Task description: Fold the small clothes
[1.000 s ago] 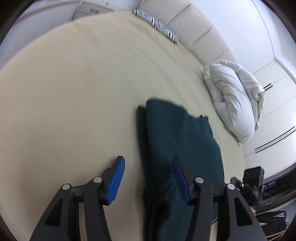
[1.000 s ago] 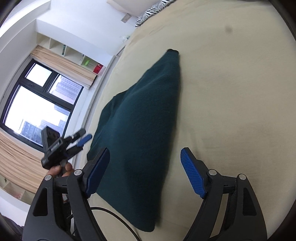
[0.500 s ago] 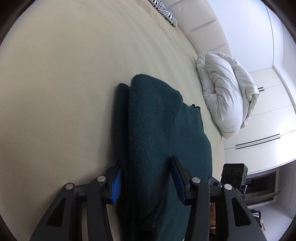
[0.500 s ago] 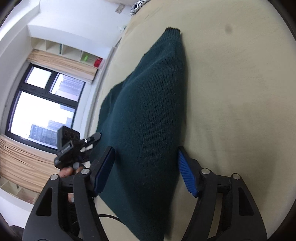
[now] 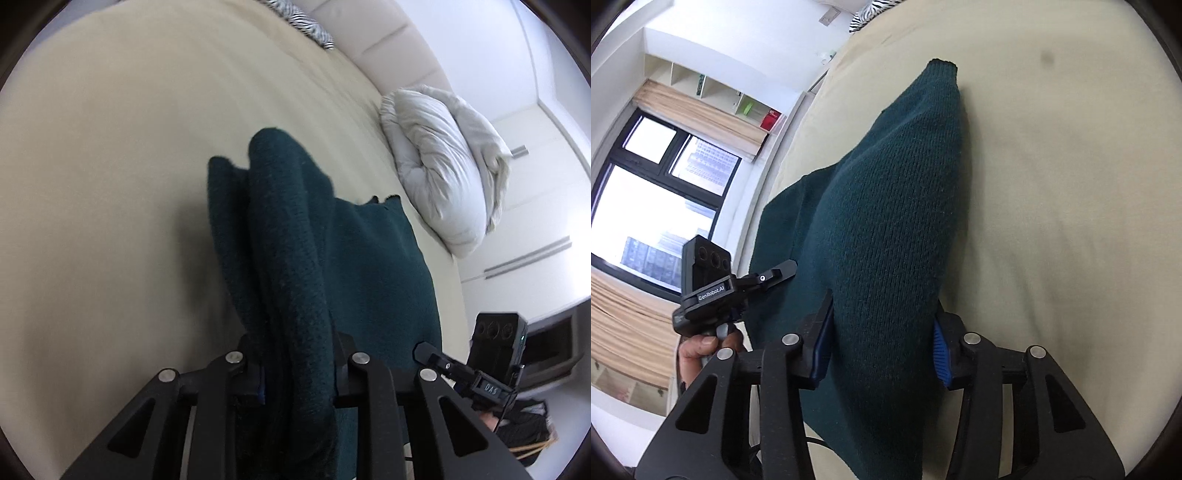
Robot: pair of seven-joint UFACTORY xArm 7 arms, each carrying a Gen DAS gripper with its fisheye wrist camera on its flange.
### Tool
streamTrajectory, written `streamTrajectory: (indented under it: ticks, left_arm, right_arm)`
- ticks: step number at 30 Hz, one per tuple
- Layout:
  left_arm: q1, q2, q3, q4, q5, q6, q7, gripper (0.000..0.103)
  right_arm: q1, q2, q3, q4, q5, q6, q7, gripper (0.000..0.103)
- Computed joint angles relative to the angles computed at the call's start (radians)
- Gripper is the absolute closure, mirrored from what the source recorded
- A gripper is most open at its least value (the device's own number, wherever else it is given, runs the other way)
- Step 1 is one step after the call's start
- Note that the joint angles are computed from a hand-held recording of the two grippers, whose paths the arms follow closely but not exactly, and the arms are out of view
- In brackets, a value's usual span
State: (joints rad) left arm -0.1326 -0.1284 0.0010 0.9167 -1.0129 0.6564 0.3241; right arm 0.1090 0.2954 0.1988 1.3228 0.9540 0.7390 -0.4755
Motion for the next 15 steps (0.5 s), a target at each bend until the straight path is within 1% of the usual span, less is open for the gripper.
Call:
streamTrajectory:
  ticks: [2, 4, 6, 9, 13, 15]
  left_arm:
    - [-0.012, -0.086, -0.012, -0.056, 0.025, -0.005, -0.016, 0.079]
    - [-0.032, -0.161, -0.012, -0.104, 0.048, -0.002, -0.036, 0.079]
    - [-0.055, -0.23, -0.011, -0.15, 0.082, 0.0, -0.061, 0.079]
    - [-0.098, -0.346, -0.022, -0.23, 0.13, -0.007, -0.109, 0.079]
    - [-0.153, -0.478, -0.053, -0.327, 0.186, -0.024, -0.194, 0.079]
    - [-0.192, -0.513, -0.058, -0.361, 0.188, -0.039, -0.227, 0.079]
  right_arm:
    - [-0.001, -0.069, 0.0, -0.054, 0.007, 0.004, -0.015, 0.062]
    - [0.001, -0.164, -0.009, -0.14, 0.045, 0.016, -0.044, 0.062]
    - [0.013, -0.27, -0.032, -0.238, 0.093, 0.035, -0.074, 0.062]
    - [0.041, -0.43, -0.077, -0.386, 0.126, 0.064, -0.105, 0.062]
    - [0.087, -0.648, -0.128, -0.572, 0.131, 0.078, -0.101, 0.062]
    - [0.106, -0.732, -0.154, -0.634, 0.124, 0.09, -0.067, 0.062]
